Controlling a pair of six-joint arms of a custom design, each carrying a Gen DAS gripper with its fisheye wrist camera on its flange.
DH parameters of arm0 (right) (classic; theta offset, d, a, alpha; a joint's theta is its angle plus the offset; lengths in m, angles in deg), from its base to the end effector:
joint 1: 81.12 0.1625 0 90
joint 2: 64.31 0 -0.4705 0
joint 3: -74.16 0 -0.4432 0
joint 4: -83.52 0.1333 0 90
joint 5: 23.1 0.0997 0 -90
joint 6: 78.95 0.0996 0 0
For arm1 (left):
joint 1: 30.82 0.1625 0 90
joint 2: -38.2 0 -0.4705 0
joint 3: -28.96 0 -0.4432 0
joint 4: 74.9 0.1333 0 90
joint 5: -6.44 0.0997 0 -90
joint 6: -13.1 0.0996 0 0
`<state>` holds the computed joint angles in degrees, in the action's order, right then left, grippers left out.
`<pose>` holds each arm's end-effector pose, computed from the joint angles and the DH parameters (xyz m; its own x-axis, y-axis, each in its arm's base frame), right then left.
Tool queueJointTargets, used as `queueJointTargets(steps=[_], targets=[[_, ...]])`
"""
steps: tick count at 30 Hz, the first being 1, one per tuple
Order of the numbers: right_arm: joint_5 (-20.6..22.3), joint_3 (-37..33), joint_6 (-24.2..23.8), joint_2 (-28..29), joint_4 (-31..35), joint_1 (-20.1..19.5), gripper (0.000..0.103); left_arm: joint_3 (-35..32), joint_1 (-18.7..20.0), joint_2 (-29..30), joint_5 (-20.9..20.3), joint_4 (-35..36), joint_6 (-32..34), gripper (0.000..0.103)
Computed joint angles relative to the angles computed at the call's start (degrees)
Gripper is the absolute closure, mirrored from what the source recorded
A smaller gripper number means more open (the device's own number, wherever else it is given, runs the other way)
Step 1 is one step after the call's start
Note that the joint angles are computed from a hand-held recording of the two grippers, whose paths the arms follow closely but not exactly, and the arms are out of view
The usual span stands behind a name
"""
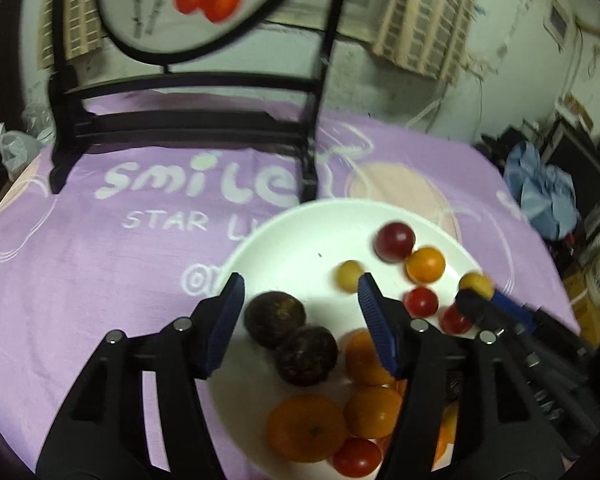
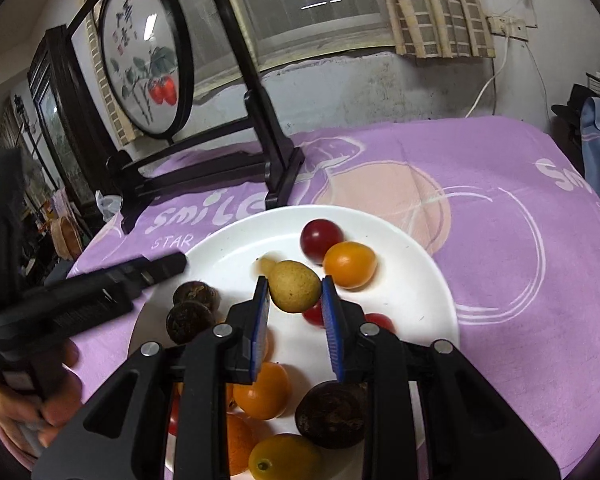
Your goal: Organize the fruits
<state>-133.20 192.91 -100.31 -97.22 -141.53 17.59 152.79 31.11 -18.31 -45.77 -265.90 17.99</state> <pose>0.1832 -0.5416 -0.0095 -0.8652 -0.1281 0.4848 -0.4446 0.6433 -0.6233 -0.0907 -0.5830 0.1358 -0.8207 0.1343 -0.5553 0.4632 0.7255 -0.5091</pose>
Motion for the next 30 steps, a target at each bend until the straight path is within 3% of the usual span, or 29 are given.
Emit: queueJointTargets(steps=[7, 10, 13, 16, 17, 25, 30], targets=[[-1.7, -0.6, -2.1, 0.6, 1.4, 1.3, 0.071, 1.4, -0.9, -1.8, 1.8, -3.0, -0.7, 0.028], [-3.0, 0.0, -2.5, 0.8, -1.6, 2.4, 0.036, 2.6, -2.2, -2.0, 3.9, -6.0, -0.1, 0.017], [-4.5, 0.9, -4.6, 1.1, -5.6, 3.7, 0.028, 4.3, -3.7, -2.4, 6.4, -8.6, 1.5, 0.014], [-5.4, 2.0, -4.6, 0.5, -7.7, 4.4, 0.007, 6.4, -4.9, -4.1, 7.4, -8.8, 1.6, 0.008], [-5.6, 2.6, -4.3, 0.2, -8.4, 4.6, 0.004, 7.4, -5.4, -4.8, 8.0, -8.9, 1.5, 0.007], [-10.2, 8.6, -5.2, -0.3, -10.5, 6.4, 0.001, 14.0, -10.3, -9.5, 13.9, -8.4, 0.5, 0.002], [-11.8, 12.6, -6.5, 2.2, -16.4, 8.1, 0.001, 20.7, -13.9, -14.0, 16.0, -3.6, -6.1, 0.002]])
